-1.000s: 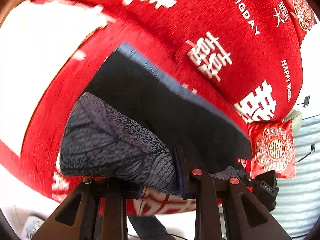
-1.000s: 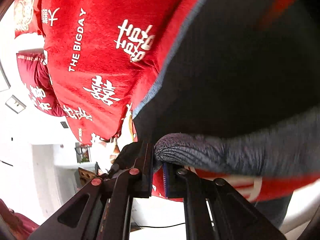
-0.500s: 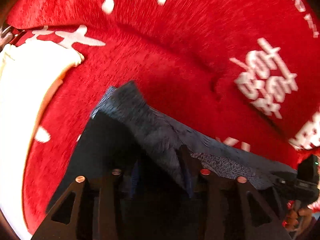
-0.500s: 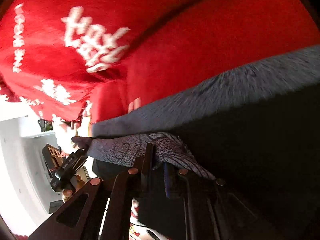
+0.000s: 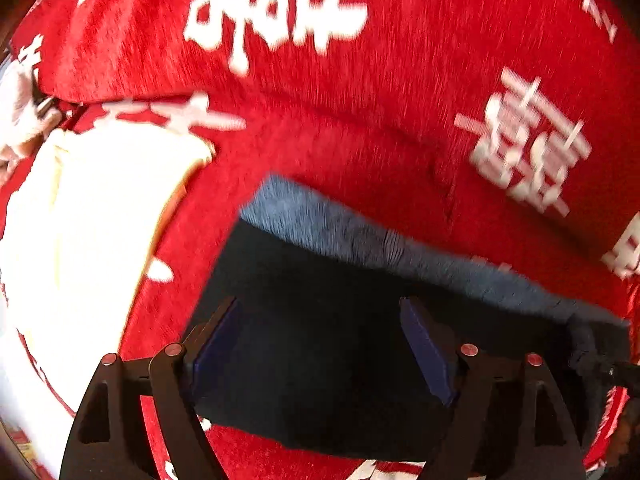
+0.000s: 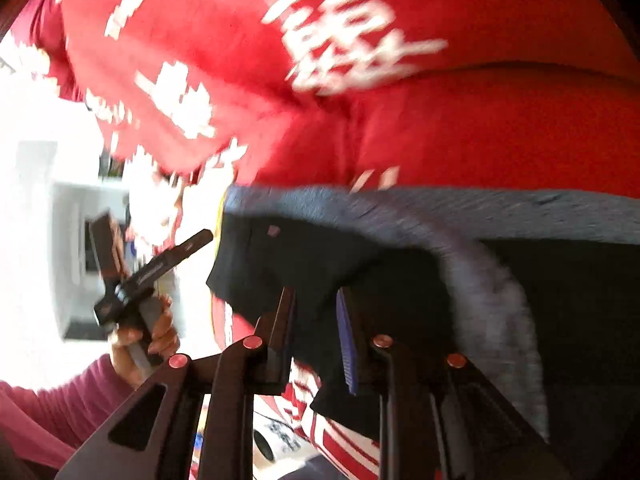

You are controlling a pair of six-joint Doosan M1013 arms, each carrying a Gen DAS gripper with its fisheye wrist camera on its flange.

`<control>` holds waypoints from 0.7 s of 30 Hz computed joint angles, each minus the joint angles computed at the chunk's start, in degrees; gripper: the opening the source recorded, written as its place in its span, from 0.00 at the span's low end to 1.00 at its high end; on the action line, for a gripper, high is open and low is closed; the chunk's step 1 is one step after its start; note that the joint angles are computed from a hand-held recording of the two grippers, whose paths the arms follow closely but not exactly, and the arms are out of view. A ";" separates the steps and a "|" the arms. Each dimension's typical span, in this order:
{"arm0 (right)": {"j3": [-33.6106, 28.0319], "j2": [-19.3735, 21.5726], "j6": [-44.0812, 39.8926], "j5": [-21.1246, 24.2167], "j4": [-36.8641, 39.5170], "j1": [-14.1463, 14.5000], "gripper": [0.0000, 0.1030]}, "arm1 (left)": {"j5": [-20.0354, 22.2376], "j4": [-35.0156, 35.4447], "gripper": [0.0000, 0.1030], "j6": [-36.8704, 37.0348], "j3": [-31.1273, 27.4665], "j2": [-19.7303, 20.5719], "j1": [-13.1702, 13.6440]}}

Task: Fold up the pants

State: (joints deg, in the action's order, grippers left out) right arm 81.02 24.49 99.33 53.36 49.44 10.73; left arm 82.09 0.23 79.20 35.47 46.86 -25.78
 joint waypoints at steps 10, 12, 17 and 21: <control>-1.45 1.59 11.02 -0.66 -13.73 -1.51 0.23 | -0.76 7.02 0.91 3.02 3.72 0.87 -2.56; 1.45 -0.91 12.04 -3.75 -11.70 -2.58 0.26 | 1.19 7.19 0.91 3.18 2.15 1.59 -2.59; 6.80 -7.49 19.25 -8.94 -15.63 -2.64 0.68 | 5.37 6.90 0.91 3.86 -0.56 1.96 -3.39; 12.36 -12.83 26.13 -11.84 -17.42 -2.01 0.68 | 3.90 2.47 0.91 8.57 3.19 -1.51 -4.61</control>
